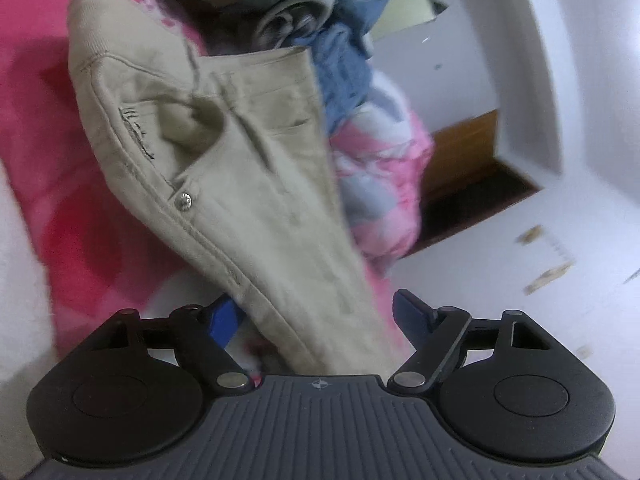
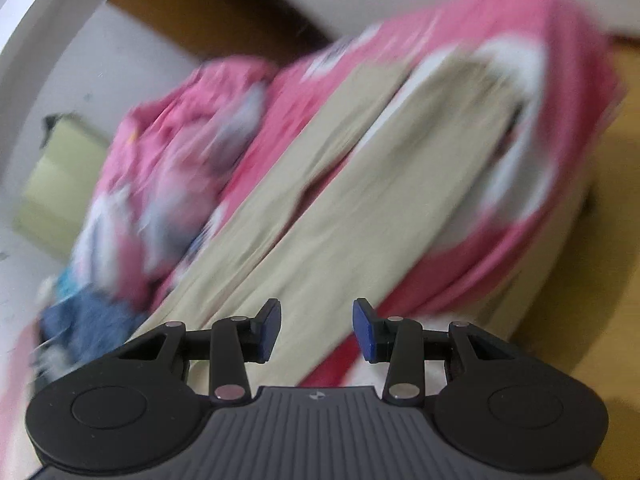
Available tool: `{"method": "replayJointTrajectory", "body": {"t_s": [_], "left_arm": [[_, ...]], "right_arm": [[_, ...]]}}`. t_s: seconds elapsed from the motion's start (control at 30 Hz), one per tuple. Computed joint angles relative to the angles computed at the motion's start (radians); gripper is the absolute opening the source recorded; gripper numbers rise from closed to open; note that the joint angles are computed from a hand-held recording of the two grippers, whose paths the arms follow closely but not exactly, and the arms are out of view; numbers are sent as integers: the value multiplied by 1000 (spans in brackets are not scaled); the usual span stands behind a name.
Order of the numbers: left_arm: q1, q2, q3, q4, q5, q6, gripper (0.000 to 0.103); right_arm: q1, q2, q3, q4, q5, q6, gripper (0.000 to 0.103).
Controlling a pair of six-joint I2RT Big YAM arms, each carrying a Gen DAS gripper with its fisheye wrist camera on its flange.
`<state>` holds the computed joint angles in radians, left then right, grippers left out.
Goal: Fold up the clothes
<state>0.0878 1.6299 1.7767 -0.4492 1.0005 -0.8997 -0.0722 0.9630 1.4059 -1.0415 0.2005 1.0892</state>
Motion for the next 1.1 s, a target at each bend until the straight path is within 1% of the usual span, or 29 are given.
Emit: {"method": "replayJointTrajectory", "body": {"t_s": [0.03,0.1,0.17,0.2,0.23,0.3,0.37,0.43,0.53,0.6,0.63,0.7,0.73,0.77,0.8,0.87,1.03,1.1], "left_arm": [[1,3,2,6,9,-8,79],[-5,22,44,-94,16,68,79],[-15,37,76,-206,23,148,79],[-25,41,86,-241,20,177,79],[-34,38,85,-253,9,194,79],[-52,32,83,-236,-19,203,79],[-61,28,86,-198,-41,184,74],[-66,28,94,-157,-56,164,64],[-71,35,105,-101,-57,120,56],[-74,36,102,-67,-60,89,54],[-76,39,104,-63,-64,83,53],[-80,43,112,-80,-72,95,53],[-80,44,116,-94,-73,106,52],[-79,45,119,-110,-75,117,52],[-80,47,122,-119,-77,123,52],[-82,49,127,-129,-83,131,52],[-84,58,140,-201,-101,172,55],[-85,63,149,-239,-107,196,57]], "right_arm": [[-20,-16,-19,3,5,9,42],[-65,-47,-56,11,8,27,42],[-123,-72,-111,53,-47,68,42],[-150,-82,-140,81,-79,89,42],[-177,-91,-168,108,-110,110,42],[-211,-98,-203,175,-124,117,42],[-243,-102,-236,242,-135,126,42],[-286,-94,-246,276,-156,133,42],[-319,-54,-222,243,-167,140,42],[-336,-38,-219,230,-173,153,42],[-337,-38,-225,234,-166,161,42],[-347,-42,-245,263,-180,172,39],[-350,-43,-255,279,-190,181,35],[-353,-52,-275,323,-208,190,29],[-353,-58,-283,344,-209,191,28],[-353,-67,-300,383,-212,192,22],[-350,-100,-339,452,-188,205,20],[-350,-121,-376,534,-188,216,20]]}}
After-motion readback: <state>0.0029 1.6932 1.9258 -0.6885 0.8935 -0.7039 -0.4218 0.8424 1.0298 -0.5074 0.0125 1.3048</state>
